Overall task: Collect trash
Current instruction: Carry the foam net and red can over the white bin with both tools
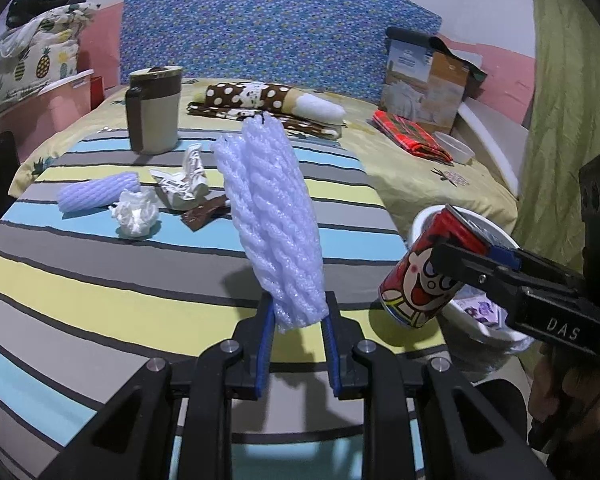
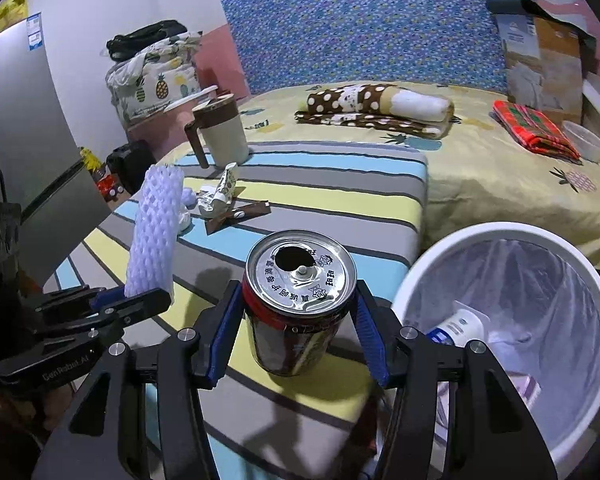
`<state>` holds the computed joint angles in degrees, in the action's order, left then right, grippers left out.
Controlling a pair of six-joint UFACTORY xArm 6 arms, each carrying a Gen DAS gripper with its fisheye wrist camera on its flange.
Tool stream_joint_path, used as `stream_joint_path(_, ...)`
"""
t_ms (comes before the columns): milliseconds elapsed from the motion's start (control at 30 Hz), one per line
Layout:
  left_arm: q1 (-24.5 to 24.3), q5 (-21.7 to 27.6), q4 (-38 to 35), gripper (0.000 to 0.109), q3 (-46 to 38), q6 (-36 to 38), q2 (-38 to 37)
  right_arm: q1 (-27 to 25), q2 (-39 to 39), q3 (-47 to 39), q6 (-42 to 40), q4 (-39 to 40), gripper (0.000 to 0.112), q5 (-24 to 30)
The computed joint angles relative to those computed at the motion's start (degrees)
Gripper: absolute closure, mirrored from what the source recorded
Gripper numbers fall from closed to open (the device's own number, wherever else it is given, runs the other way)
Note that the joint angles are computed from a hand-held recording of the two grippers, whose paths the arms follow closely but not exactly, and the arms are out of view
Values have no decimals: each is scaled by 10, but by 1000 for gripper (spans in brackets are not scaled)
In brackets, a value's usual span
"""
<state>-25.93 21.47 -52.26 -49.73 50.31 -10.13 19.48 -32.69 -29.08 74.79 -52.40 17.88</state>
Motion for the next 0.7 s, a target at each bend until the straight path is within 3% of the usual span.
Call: stream_joint_path(700, -69, 21, -2, 85, 7, 20, -26, 12, -141, 66, 59, -30, 57, 99)
